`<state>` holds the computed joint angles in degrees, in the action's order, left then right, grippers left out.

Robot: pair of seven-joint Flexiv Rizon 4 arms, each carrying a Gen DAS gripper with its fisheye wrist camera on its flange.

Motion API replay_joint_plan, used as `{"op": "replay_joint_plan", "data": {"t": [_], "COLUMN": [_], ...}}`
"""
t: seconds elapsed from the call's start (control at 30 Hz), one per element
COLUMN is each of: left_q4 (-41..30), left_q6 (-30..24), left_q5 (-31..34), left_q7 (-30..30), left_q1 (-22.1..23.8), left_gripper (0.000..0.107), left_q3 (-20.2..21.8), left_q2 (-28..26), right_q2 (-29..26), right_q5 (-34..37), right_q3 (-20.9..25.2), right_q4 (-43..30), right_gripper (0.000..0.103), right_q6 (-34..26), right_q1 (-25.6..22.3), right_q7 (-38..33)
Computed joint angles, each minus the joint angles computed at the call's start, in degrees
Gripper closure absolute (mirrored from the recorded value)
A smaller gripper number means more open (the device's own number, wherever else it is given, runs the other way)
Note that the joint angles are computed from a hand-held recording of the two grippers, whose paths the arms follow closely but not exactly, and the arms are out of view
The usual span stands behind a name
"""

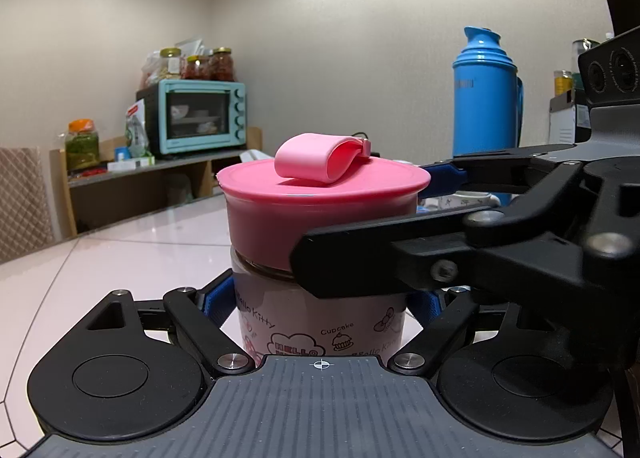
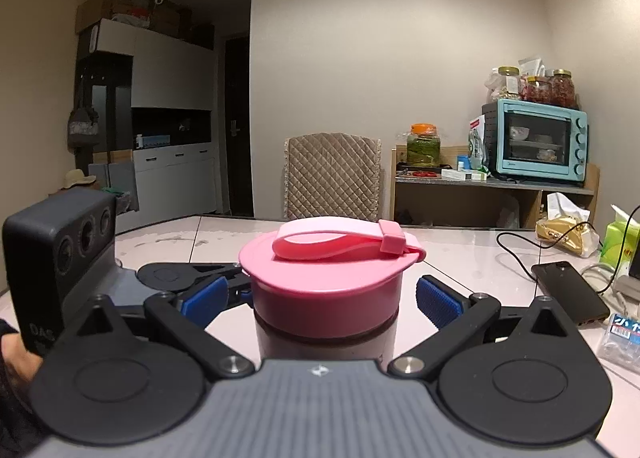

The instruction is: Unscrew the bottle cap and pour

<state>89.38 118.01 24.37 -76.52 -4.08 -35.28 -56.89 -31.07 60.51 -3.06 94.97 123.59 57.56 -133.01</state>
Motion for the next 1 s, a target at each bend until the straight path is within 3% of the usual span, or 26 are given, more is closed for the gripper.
{"op": "replay_joint_plan", "data": {"t": [0.23,0.47,0.7,0.9,1.0], "left_q4": [-0.05,-0.08,-0.14,-0.16,-0.17], "left_q6": [-0.01,0.03,-0.02,0.02,0.01], "left_q5": [0.04,-0.02,0.00,-0.04,-0.05], "left_q7": [-0.09,-0.12,-0.15,-0.14,-0.17], "left_q1": [-0.05,-0.16,-0.18,-0.27,-0.28], "left_gripper": [0.017,0.017,0.017,0.017,0.017], "left_q3": [0.05,0.16,0.15,0.22,0.24], "left_q2": [0.00,0.03,0.01,0.02,0.02], "right_q2": [-1.38,-1.93,-2.34,-2.20,-1.85], "right_q5": [5.28,5.32,5.95,2.11,-8.52], "right_q3": [-1.67,3.32,5.38,7.01,10.98], "right_q4": [-3.56,-5.38,-6.52,-4.69,0.07], "right_gripper": [0.002,0.007,0.016,0.018,0.018], "right_q6": [-0.57,1.15,1.91,2.06,2.37], "right_q1": [0.77,-2.68,-4.25,-5.47,-9.35], "right_q7": [-4.63,-6.43,-8.54,-6.63,0.85]}}
